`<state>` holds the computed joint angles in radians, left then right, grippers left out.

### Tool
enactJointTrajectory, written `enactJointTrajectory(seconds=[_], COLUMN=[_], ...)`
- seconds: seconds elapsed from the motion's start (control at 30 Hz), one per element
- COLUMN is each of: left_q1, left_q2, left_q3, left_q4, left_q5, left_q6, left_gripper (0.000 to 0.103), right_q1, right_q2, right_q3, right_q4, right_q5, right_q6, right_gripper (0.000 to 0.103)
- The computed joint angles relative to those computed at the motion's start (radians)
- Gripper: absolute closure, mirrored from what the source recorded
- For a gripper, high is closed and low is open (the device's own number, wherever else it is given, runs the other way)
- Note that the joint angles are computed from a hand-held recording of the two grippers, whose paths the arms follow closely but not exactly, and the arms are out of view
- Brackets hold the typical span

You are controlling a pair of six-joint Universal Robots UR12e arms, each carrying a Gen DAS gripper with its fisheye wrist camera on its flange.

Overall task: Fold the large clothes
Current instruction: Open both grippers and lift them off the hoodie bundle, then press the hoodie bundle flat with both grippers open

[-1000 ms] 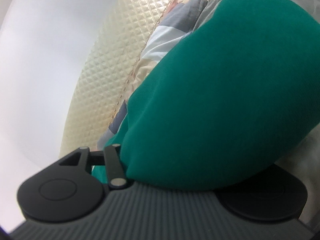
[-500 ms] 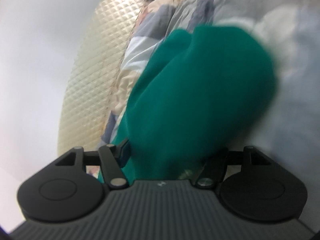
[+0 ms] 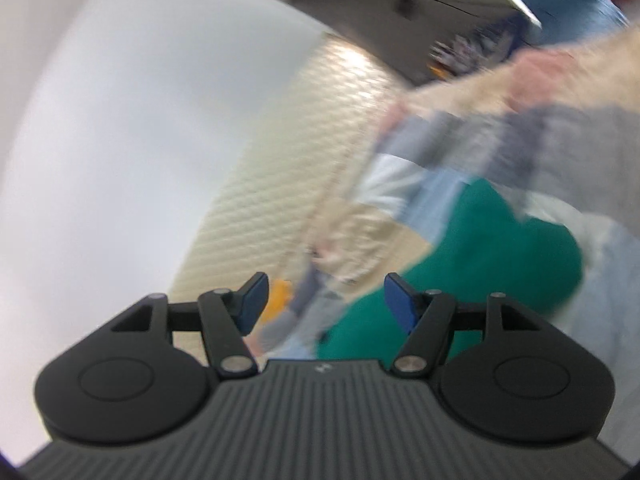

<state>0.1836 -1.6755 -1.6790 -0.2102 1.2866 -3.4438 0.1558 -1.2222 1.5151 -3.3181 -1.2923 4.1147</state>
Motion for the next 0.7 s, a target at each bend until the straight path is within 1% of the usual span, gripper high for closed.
enactJointTrajectory(seconds=[0.13, 0.2, 0.27, 0.33, 0.47, 0.53, 0.6, 0.7], left_q1=[0.000, 0.000, 0.005, 0.010, 0.022, 0.027, 0.026, 0.023], left_q2=[0.079, 0.119, 0.161, 0.197, 0.270, 0.301, 0.322, 0.351], left_q3=[-0.031, -0.047, -0.066, -0.085, -0.137, -0.164, -0.191, -0.234], left_q4=[-0.005, -0.015, -0.021, -0.034, -0.042, -0.044, -0.038, -0.025], left_q5=[-0.004, 0.009, 0.006, 0.005, -0.003, -0.012, -0.011, -0.012], left_q6=[0.064, 0.094, 0.114, 0.149, 0.227, 0.263, 0.299, 0.339], left_gripper=[0.037, 0.036, 0.036, 0.036, 0.035, 0.035, 0.035, 0.035], right_q1=[0.008, 0.015, 0.024, 0.036, 0.078, 0.105, 0.130, 0.155], right_q2=[-0.068, -0.099, -0.129, -0.167, -0.212, -0.232, -0.242, -0.266], right_q3=[0.025, 0.041, 0.053, 0.071, 0.087, 0.102, 0.115, 0.158], right_q4=[0.010, 0.010, 0.028, 0.053, 0.100, 0.121, 0.122, 0.113], right_q5=[0.011, 0.017, 0.015, 0.008, -0.039, -0.088, -0.127, -0.158], right_q6=[-0.086, -0.127, -0.185, -0.261, -0.389, -0.469, -0.527, -0.582], right_gripper=[0.036, 0.036, 0.036, 0.036, 0.036, 0.036, 0.036, 0.036])
